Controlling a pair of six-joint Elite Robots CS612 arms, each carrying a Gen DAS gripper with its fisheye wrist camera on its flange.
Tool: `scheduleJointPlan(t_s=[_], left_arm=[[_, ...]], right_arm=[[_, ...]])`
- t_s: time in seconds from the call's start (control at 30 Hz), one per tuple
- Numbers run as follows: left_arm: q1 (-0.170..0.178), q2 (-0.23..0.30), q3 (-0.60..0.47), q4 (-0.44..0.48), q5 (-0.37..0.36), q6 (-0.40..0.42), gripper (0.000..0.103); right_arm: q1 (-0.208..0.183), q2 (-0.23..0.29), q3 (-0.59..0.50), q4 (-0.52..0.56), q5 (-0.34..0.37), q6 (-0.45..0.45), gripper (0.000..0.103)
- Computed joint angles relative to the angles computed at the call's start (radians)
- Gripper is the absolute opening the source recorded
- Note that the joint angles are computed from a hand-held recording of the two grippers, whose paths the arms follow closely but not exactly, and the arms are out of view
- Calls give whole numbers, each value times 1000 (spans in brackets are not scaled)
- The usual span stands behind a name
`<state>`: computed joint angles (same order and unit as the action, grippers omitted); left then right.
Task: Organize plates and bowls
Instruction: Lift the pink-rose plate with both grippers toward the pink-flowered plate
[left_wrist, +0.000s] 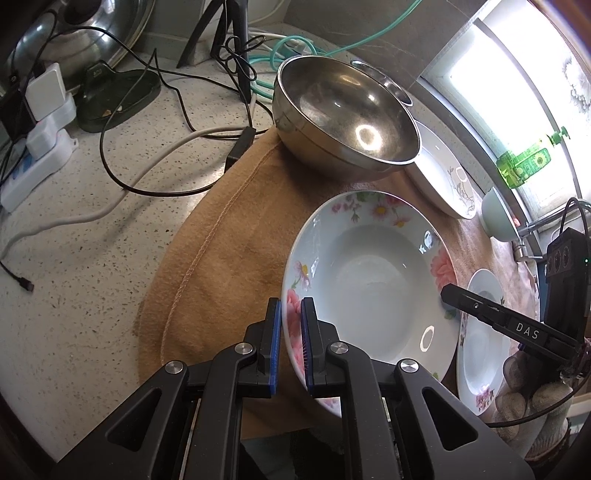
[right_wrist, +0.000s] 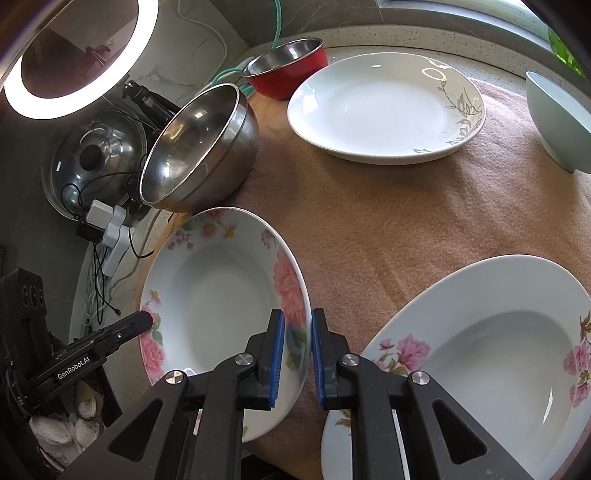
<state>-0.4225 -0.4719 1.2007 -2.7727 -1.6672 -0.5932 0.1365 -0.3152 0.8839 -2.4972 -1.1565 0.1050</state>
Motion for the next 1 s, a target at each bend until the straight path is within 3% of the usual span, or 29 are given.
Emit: scheduleJointPlan(t_s=[1.0], left_arm=[[-12,-11,-4,-28,-25,24,9]], right_arm=[[-21,-64,113,-108,12,50,13]])
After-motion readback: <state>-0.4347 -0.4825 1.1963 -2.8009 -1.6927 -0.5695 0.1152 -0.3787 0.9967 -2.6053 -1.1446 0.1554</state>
